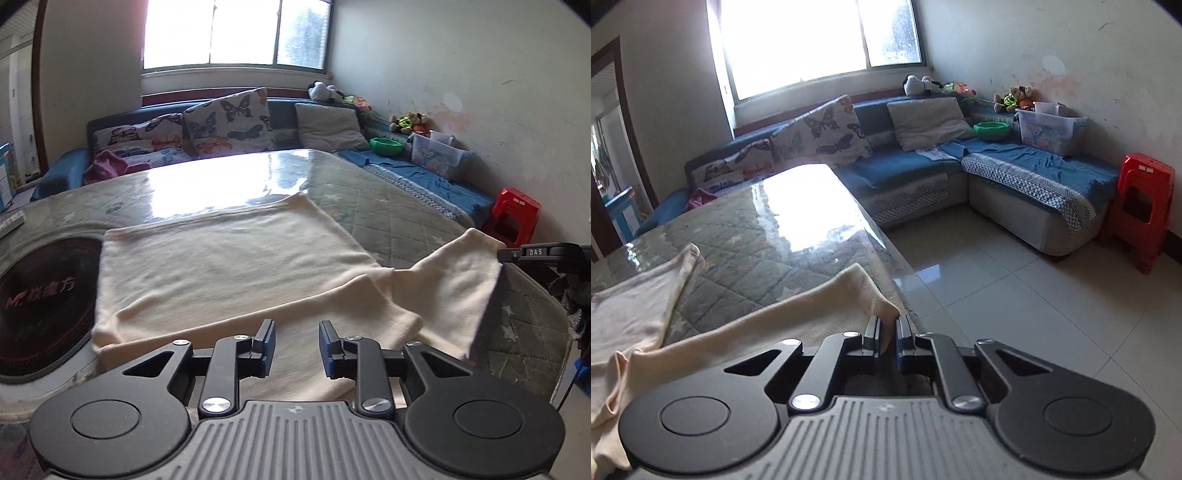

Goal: Fold clothes
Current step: 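Fold the held sleeve across the body with the right gripper and release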

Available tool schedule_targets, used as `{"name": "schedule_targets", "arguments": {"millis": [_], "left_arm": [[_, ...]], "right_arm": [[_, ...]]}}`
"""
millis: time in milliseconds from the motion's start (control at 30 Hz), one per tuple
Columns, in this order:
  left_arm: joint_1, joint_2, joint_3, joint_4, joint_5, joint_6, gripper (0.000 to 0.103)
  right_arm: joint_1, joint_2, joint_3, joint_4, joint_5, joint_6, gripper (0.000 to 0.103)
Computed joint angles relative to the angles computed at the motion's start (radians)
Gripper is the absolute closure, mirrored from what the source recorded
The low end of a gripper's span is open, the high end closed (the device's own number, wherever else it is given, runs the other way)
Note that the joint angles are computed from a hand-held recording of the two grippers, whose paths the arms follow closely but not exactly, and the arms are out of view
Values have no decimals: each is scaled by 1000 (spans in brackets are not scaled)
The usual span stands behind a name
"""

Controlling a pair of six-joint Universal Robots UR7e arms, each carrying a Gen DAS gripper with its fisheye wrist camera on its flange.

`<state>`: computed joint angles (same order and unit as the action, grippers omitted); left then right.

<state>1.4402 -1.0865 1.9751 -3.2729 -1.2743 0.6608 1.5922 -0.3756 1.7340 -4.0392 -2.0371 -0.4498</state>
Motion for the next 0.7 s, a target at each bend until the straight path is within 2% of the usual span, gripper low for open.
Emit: {"name": "schedule_targets", "arguments": {"millis": [167, 433, 567, 700], "left_arm": [[-17, 41, -18, 16, -16, 25, 75], [-22, 90, -22, 27, -34, 81, 75], [-6, 45, -5, 19, -59, 55, 74], [22, -27, 23, -38, -57, 27, 67]], "right_arm": [[16, -37, 52, -46, 79, 0, 98], [84, -92, 85, -2, 229, -31, 98], [128, -99, 76, 61, 309, -59, 98], [174, -92, 45, 158, 388, -91, 98]]}}
